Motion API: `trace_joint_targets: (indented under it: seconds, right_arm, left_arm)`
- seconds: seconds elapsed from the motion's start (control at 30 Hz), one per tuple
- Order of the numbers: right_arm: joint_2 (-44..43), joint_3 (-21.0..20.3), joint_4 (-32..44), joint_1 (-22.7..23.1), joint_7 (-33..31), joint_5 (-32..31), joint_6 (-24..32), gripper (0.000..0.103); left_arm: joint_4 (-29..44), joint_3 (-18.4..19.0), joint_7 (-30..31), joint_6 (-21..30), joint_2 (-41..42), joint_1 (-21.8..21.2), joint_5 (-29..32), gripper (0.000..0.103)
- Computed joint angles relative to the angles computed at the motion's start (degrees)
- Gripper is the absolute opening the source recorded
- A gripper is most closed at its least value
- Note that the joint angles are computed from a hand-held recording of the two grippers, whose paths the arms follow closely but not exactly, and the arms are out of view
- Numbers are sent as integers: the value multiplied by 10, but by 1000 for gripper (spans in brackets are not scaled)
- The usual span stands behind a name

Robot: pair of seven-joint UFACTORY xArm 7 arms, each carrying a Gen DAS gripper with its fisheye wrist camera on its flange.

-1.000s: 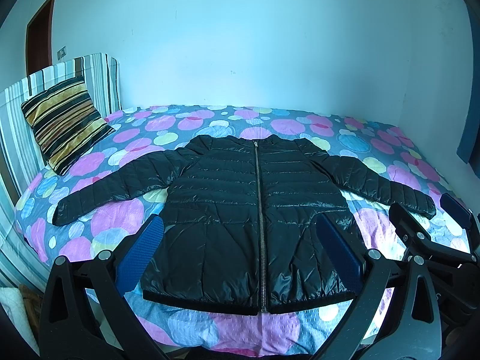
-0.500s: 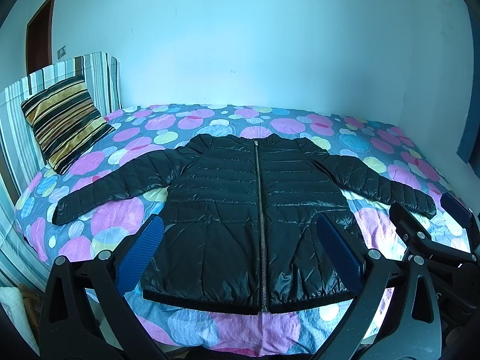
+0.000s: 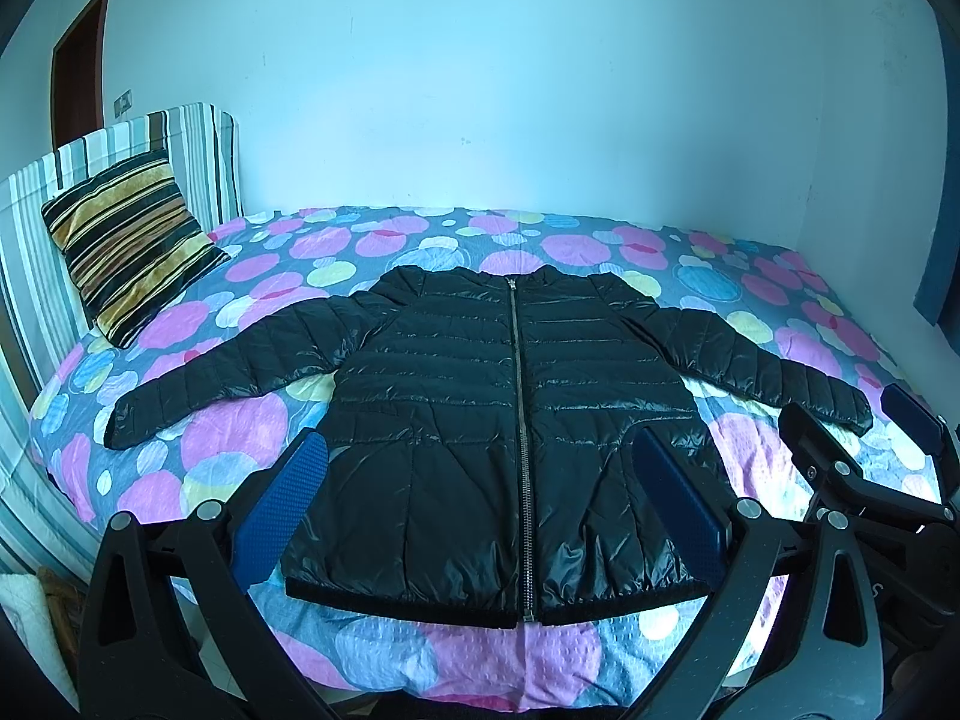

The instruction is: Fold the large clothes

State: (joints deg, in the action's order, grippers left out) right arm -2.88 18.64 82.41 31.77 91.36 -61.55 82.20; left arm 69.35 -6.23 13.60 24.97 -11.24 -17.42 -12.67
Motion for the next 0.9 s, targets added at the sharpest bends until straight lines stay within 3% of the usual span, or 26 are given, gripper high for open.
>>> trace_joint_targets:
  seconds: [0.9]
  right_arm:
    - [2,-6,-11,-11,-5,18,-22,99]
  left_arm:
    - [-42,2,2,-19,-2,-4,-4,101]
